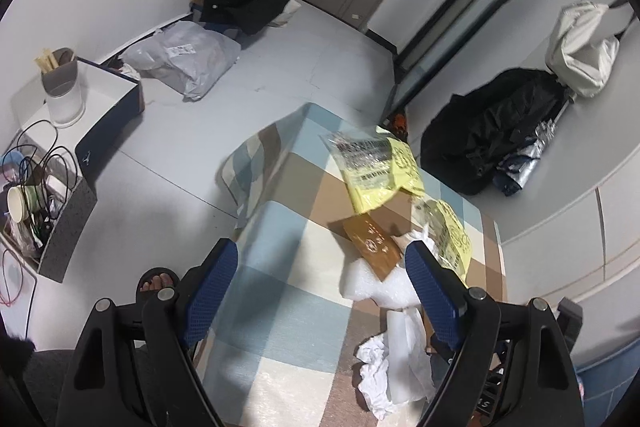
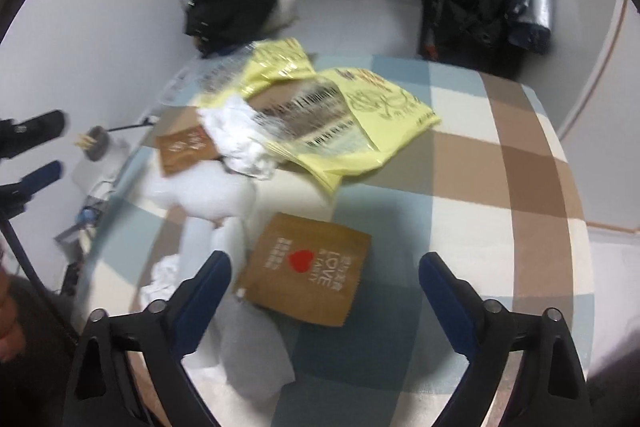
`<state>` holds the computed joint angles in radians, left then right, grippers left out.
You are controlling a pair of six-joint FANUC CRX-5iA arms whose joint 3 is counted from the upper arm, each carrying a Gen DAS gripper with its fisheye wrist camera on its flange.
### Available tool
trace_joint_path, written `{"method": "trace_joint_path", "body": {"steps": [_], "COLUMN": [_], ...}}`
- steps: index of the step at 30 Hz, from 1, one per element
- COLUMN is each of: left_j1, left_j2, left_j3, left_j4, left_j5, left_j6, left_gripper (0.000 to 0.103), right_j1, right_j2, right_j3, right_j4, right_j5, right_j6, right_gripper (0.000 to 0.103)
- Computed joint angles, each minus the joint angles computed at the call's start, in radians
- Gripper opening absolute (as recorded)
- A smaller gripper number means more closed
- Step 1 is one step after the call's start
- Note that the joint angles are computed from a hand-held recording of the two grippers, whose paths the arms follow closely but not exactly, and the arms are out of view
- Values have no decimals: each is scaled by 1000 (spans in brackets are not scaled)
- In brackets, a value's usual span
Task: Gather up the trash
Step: 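Lower the right gripper onto the brown 'LOVE & TASTY' paper bag and close it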
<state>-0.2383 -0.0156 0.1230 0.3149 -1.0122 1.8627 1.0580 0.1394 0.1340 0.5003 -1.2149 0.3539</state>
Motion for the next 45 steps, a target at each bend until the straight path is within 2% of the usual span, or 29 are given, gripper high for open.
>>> {"method": "trace_joint_path", "body": {"steps": [3,5,7,9,10,12,13,14,15,19,21,25,30,32,34,35,36,39,41,43,45], "left_j1": [10,14,15,13,10,5,3,3,4,3,3,0,-4,-3,-5,-7,-8,-8,-7,-5,-1], "left_j2": [0,4,9,12,12,11,12,13,13,21,22,22,26,27,28,28,27,26,27,27,28], "left_j3": [-4,-7,-5,-1,2,8,10,11,10,17,18,20,26,24,26,28,28,28,28,28,26], "left_j4": [3,16,22,25,19,5,2,3,4,0,0,-8,-13,-7,-9,-13,-15,-18,-18,-18,-9], "left_j5": [2,0,-5,-7,-7,-7,-8,-9,-10,-20,-22,-22,-32,-35,-36,-36,-36,-34,-36,-37,-37], "left_j6": [12,14,14,9,8,9,7,6,3,9,12,10,15,16,18,20,22,25,24,25,23], "left_gripper": [84,84,84,84,84,84,84,84,84,84,84,84,84,84,84,84,84,84,84,84,84], "right_j1": [-5,-12,-2,8,11,9,6,2,-2,-9,-14,-12,-10,-7,-16,-26,-29,-28,-27,-13,-2], "right_j2": [30,40,41,51,50,40,32,27,19,-10,-32,-73,-104,-98,-78,-69,-62,-26,14,43,77], "right_j3": [33,48,35,35,30,15,8,5,-2,-28,-48,-91,-117,-105,-71,-55,-48,-21,28,47,85], "right_j4": [-23,-53,-25,1,11,18,17,13,9,-4,-21,-20,-8,-3,-35,-61,-66,-49,-69,-37,-26], "right_j5": [-41,-48,-36,-46,-43,-30,-25,-19,-11,9,40,90,121,105,76,78,76,58,14,-12,-58], "right_j6": [7,17,25,47,54,48,35,31,21,5,-6,-46,-79,-66,-27,-10,-8,3,34,45,80], "right_gripper": [80,78,73,63,61,50,48,42,32,15,3,0,0,7,33,55,60,60,62,62,67]}}
